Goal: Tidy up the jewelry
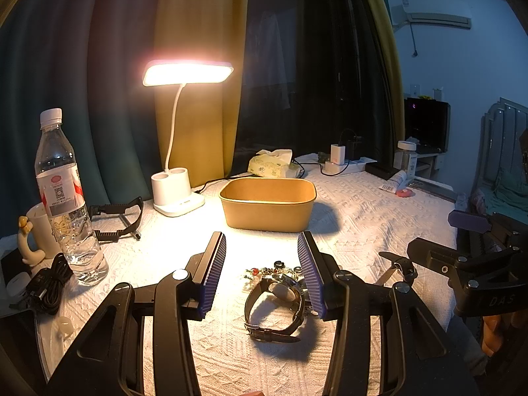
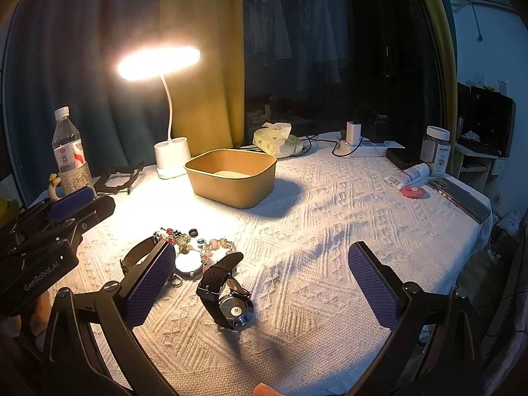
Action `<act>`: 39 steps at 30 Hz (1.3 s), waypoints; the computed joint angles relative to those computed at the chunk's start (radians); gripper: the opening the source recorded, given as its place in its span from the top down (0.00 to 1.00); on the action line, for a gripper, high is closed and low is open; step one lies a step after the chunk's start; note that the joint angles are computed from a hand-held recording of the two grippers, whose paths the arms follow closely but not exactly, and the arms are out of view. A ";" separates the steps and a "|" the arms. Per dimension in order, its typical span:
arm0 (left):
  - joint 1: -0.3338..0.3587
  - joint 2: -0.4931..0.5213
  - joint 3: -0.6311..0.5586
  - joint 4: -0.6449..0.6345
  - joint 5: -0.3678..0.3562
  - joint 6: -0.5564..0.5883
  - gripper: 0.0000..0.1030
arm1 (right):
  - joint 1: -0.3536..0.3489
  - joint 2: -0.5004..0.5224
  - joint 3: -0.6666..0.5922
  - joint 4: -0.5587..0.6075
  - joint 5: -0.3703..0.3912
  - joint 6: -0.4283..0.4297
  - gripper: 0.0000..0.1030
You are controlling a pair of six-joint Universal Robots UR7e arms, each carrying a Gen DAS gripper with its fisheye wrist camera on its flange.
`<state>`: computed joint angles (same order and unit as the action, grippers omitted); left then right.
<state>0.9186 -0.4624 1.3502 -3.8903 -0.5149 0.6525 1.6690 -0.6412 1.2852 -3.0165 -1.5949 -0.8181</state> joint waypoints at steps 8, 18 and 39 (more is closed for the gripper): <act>0.000 0.001 -0.001 0.001 0.000 0.001 0.53 | -0.001 0.001 -0.002 0.001 0.001 0.000 0.01; 0.001 -0.005 0.012 -0.008 -0.001 0.003 0.53 | -0.001 0.001 -0.002 0.000 0.001 0.001 0.01; 0.062 -0.157 0.144 0.560 -0.075 -0.501 0.53 | -0.006 0.050 -0.087 0.244 -0.050 -0.063 0.12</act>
